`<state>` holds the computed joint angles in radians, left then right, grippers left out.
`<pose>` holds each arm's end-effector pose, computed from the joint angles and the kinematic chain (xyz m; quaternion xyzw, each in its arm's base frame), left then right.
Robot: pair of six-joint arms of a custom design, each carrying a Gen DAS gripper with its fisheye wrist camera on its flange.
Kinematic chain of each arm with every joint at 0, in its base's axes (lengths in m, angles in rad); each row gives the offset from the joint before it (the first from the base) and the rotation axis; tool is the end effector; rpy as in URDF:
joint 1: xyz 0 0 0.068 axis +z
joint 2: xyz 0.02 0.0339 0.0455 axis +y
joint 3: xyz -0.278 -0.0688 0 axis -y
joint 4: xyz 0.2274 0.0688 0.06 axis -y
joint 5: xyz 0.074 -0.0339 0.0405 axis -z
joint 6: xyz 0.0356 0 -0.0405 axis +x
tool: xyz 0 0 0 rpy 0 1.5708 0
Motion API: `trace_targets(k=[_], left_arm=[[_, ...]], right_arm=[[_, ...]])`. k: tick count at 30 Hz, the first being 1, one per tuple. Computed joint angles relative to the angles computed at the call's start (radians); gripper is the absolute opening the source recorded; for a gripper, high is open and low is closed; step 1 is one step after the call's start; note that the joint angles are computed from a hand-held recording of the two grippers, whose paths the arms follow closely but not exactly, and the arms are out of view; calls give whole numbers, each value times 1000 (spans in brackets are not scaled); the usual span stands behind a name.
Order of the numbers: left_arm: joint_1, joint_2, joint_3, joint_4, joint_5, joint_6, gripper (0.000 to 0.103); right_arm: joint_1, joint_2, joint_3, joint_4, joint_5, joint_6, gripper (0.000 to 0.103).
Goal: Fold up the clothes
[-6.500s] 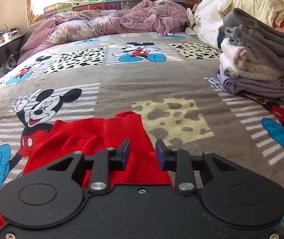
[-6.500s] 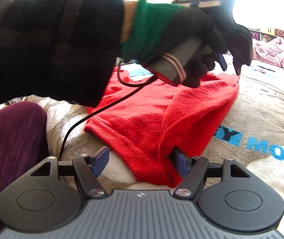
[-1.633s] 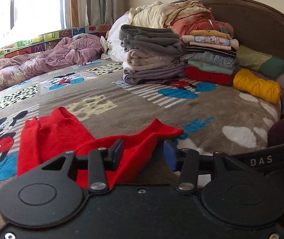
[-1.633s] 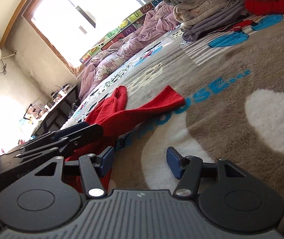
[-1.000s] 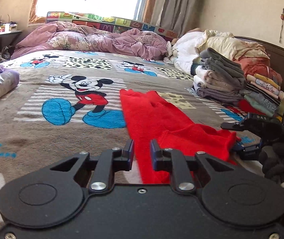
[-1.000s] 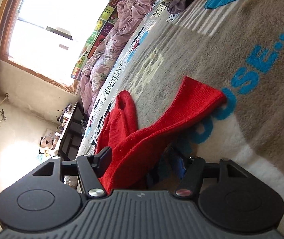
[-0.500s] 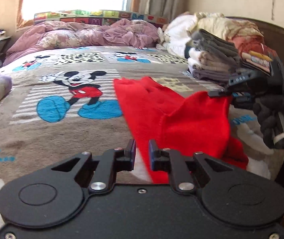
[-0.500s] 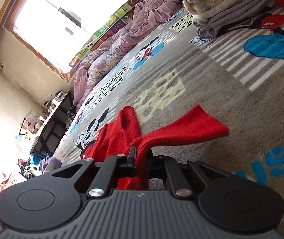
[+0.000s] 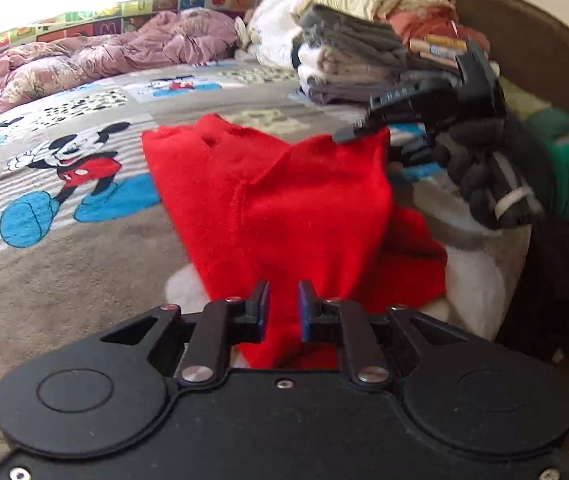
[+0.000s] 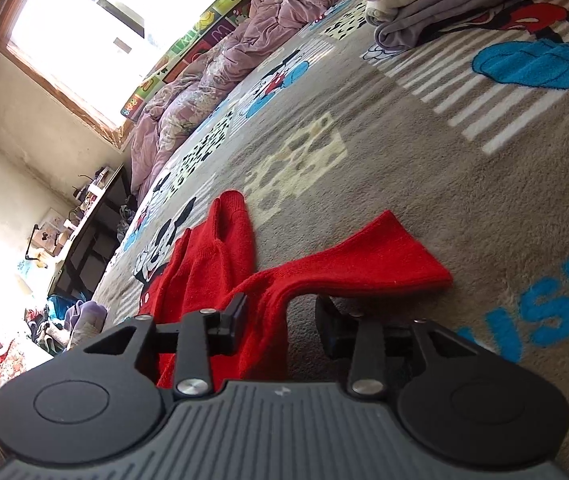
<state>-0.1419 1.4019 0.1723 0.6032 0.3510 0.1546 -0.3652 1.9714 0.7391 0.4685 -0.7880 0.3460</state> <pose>0.1893 -0.0394 0.1304 0.2081 0.8555 -0.1526 0.4488 0.3192 -0.0950 0.1064 0.1544 0.8486 0.3496 0.3659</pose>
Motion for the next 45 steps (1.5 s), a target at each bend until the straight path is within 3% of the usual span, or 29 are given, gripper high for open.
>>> trace_targets(k=[3,5,6,9,12,13,18,20,22,23,25,27,30,31,33,35,38,42,45], left_arm=[[51,23,-2,88,-2,-95,12],[57,64,16,115,-38,-126,12],[55,82,26,121,-50,-133,12],[31,120,57,115,-43,-134,12],[-68,193,146,-46,-122,-52,21],[-95,206,141,-9,-161,-42,21],[-10,194,147,118,-68,-180,21],[-1,233,184,128,-94,-214,21],[10,274,231,100,-90,-214,21],[17,279,244,87,-73,-212,21],[33,263,244,71,0,-190,26],[46,224,216,62,95,-144,42],[51,152,163,11,210,-35,45],[44,124,146,-15,227,8,47],[16,87,110,-37,212,56,59],[-17,47,75,-62,193,100,63],[-60,41,48,-98,119,176,61],[-16,60,34,-99,114,201,39],[72,46,50,-147,206,198,33]], right_arm=[[-14,11,-17,50,-23,-9,35],[-12,2,-19,56,-32,-36,12],[-8,-8,-20,57,-33,-53,11],[-1,-42,-22,75,-33,-53,11],[13,-28,23,-35,5,-117,11],[17,-19,40,-75,19,-141,11],[-35,-10,-9,35,-40,-51,23],[-47,-13,-22,70,-57,-34,23],[-26,-43,-17,30,-16,-93,21],[-16,-55,-11,7,-2,-117,14],[-4,-77,7,-26,1,-127,10],[9,-101,29,-68,13,-127,10],[40,-141,79,-164,53,-128,10],[55,-154,89,-186,73,-132,10],[90,-174,113,-225,121,-137,10],[128,-184,137,-251,168,-127,10],[185,-189,165,-263,237,-96,10],[263,-199,194,-267,305,-39,10],[343,-201,239,-292,379,-28,10]])
